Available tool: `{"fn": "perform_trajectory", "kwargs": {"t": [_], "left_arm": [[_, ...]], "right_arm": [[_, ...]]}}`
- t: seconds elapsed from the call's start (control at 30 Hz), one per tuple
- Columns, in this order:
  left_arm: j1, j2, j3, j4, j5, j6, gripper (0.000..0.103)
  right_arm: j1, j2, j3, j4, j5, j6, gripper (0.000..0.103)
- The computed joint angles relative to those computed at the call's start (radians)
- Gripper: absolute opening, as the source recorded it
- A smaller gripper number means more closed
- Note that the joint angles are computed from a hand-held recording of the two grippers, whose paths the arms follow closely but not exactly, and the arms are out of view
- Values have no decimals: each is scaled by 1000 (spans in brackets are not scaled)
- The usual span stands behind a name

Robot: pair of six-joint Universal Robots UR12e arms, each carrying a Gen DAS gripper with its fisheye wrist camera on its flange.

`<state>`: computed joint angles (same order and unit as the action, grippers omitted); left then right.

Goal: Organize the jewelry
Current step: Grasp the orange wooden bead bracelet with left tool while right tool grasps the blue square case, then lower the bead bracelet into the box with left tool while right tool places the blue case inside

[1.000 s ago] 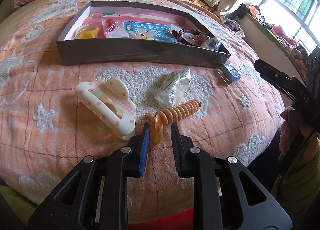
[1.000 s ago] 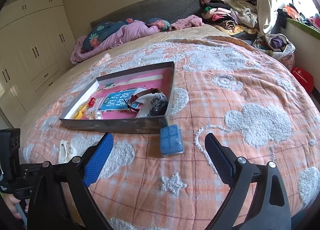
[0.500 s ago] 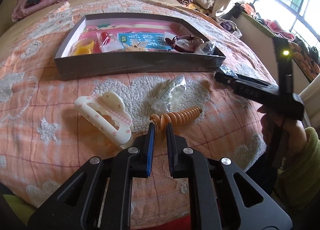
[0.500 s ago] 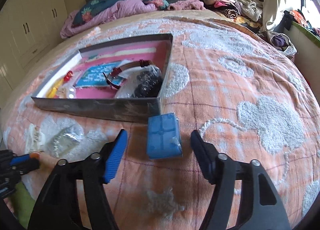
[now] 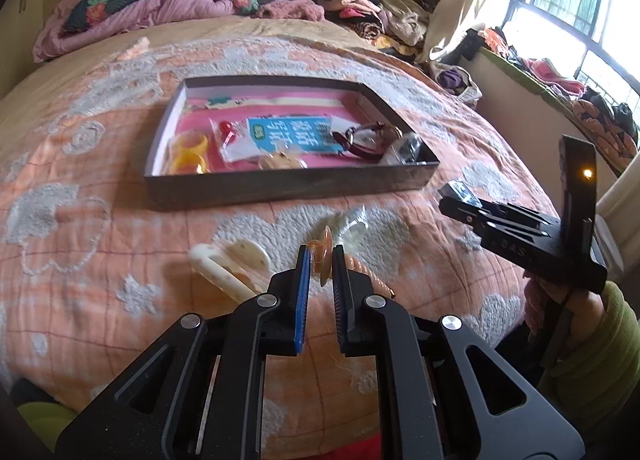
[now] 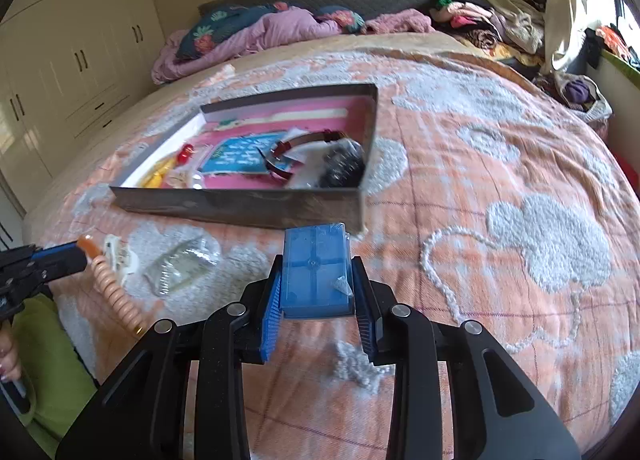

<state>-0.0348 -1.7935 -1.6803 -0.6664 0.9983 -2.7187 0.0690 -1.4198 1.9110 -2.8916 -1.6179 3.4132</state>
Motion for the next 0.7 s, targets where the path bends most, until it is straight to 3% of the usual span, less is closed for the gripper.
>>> {"fn": "perform_trajectory", "kwargs": {"t": [0.7], "left_arm": [[8, -34, 79, 111, 16, -103, 5]], "right_arm": [[35, -18, -24, -89, 3, -44, 31]]}}
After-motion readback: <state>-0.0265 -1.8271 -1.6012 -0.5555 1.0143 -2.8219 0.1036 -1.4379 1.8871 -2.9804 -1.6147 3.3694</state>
